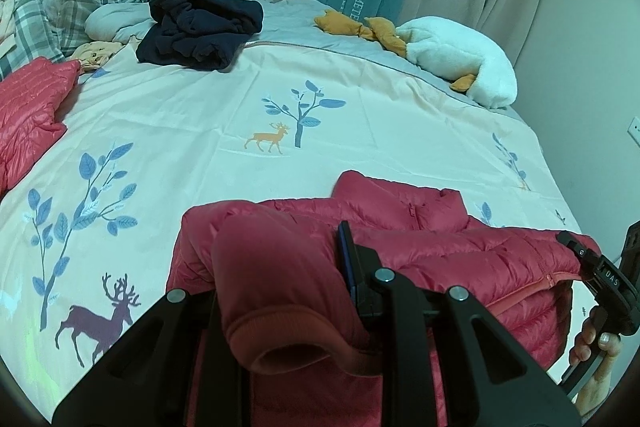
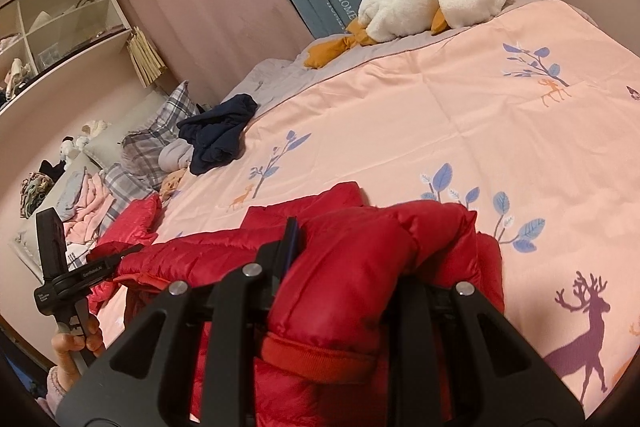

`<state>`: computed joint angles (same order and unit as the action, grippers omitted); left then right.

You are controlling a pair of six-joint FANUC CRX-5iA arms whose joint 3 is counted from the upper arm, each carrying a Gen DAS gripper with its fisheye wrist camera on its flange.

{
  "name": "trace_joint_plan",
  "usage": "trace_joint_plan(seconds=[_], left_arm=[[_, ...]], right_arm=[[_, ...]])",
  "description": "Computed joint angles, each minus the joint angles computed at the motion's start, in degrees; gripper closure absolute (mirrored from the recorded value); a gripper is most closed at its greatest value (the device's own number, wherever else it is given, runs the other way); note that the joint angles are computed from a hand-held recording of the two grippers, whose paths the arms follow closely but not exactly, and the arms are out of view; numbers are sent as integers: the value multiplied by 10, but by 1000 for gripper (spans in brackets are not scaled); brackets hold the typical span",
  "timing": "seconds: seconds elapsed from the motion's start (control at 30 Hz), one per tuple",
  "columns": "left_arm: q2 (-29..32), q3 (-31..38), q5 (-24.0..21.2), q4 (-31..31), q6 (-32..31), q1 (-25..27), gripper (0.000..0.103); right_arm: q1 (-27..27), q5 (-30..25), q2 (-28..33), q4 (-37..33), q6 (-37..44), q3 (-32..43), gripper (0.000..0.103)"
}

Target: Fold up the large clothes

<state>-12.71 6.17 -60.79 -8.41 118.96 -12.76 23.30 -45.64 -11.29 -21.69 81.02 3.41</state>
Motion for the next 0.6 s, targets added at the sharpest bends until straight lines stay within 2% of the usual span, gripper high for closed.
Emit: trace_joint_plan(seconds=[0.6], left_arm=[[49,31,-12,-17,3,1,80]], right_arm=[[2,-1,44,17,-12,22,80]])
